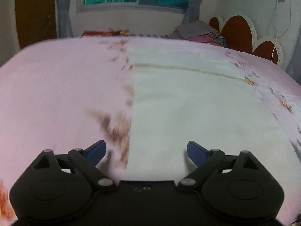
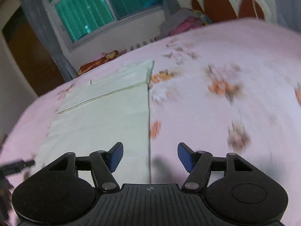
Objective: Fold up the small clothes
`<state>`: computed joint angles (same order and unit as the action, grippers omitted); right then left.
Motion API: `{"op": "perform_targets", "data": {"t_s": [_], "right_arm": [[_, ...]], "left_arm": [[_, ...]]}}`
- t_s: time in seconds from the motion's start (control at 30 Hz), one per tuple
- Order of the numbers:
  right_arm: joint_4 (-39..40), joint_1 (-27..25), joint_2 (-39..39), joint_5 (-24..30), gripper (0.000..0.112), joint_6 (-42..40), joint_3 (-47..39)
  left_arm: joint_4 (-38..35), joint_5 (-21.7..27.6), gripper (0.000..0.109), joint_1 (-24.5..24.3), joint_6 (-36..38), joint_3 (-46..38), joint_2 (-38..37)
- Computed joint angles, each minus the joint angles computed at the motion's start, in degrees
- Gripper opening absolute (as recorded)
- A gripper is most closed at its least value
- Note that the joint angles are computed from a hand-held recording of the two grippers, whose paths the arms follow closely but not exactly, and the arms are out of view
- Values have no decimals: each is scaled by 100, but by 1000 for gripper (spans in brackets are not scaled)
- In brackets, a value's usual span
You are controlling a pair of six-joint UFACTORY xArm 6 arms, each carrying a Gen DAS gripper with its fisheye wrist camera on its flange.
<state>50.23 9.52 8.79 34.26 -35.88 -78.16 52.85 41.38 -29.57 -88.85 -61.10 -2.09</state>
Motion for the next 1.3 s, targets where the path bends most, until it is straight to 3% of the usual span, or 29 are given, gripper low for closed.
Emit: {"op": "perform_targets", "data": {"t_s": [0.27, 0.37, 0.5, 0.73, 0.9, 0.97, 1.07, 1.13, 1.3], "right_arm": [[739, -422, -699, 716, 63, -67, 1025], [887, -546, -667, 1042, 50, -14, 1045], [1129, -651, -618, 1330, 49, -7, 1040], [1476, -775, -426, 1924, 48, 110, 873], [1578, -733, -364, 1870, 42, 147, 838], [1582, -790, -325, 2087, 33, 118, 811], [1694, -889, -271, 2513, 30, -51, 805], [1795, -950, -233, 2705, 30, -173, 801], [2004, -922, -11, 2454, 29, -194, 613]], "left_arm": [[4, -312, 83, -304, -1338, 1170, -951], [204, -941, 79, -129, -1913, 1467, -1144], [606, -2032, 53, 276, -2800, 1798, -1252], [2167, -3228, 53, 933, -4655, 1865, -1059], [2349, -3574, 52, 1078, -4727, 1736, -866], [2531, -3651, 52, 1084, -4907, 1701, -822], [2632, -3827, 52, 1142, -5006, 1704, -797], [2332, -3934, 48, 1192, -4668, 1728, -768], [2357, -3987, 45, 1234, -4707, 1654, -674]]}}
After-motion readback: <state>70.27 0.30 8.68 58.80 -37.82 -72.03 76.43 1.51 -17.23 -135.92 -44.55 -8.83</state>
